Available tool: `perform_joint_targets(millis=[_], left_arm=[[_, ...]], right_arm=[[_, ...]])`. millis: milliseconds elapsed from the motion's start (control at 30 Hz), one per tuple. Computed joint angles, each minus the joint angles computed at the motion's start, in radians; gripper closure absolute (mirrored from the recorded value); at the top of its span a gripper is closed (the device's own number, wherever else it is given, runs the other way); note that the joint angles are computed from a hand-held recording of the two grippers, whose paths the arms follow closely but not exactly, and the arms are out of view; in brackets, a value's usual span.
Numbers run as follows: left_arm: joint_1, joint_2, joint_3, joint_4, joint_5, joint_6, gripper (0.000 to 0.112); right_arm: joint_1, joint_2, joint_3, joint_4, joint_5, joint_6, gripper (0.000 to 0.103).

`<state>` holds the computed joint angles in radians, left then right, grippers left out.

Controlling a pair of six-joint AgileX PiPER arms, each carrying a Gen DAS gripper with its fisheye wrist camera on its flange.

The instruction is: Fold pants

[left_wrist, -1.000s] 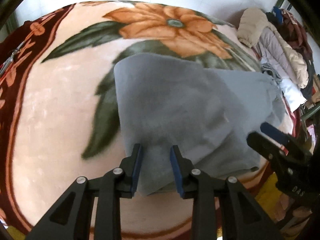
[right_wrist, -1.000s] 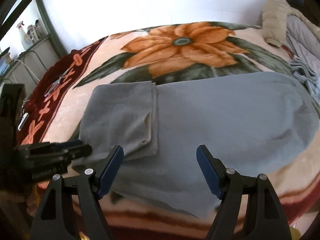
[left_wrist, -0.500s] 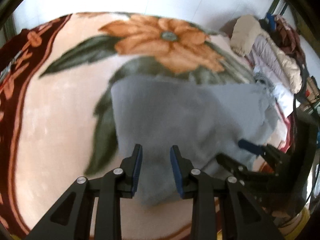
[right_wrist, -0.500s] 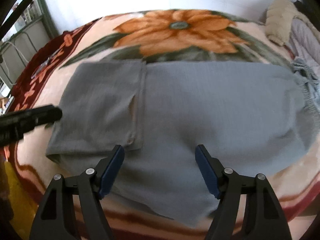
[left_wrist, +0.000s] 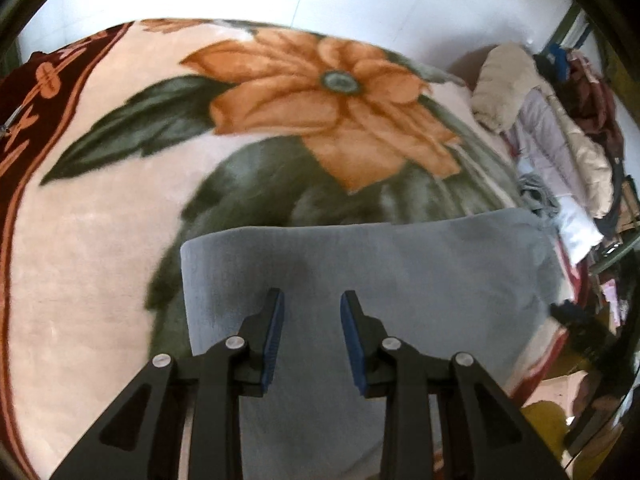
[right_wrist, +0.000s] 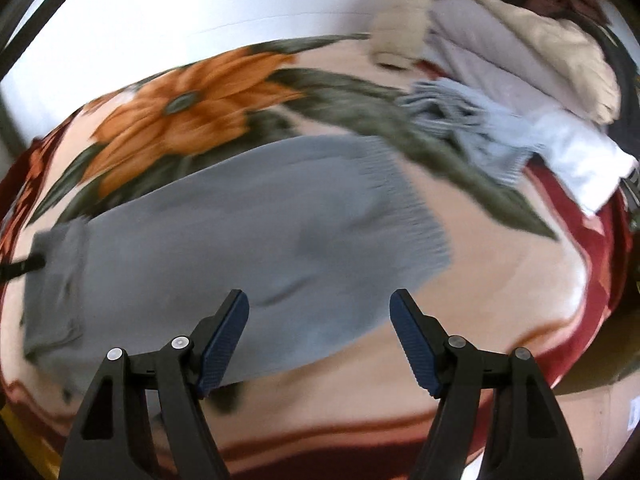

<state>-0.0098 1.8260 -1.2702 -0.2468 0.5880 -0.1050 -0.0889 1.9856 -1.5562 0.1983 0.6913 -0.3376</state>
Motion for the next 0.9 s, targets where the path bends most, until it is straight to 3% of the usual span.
perform_joint_targets(millis=[300,467,900], left_arm=[[-0.037,0.007,0.015,0.105,-0.009,-0.116,0.081],[-0.040,-0.043,0.065,0.114,-0.007,-0.163,0.081],[-0.020,-0.104,0.126,0.076,0.016,-0.151,0.072]], right_arm=[[-0.104,0.197,-0.241,0.090,0.096,0.029,0.027],[-0.144,0.339,-0.395,0.168,0.231,0.056,0.024],[-0.128,0.347,-0.406,0.150,0.219,0.040,0.028]])
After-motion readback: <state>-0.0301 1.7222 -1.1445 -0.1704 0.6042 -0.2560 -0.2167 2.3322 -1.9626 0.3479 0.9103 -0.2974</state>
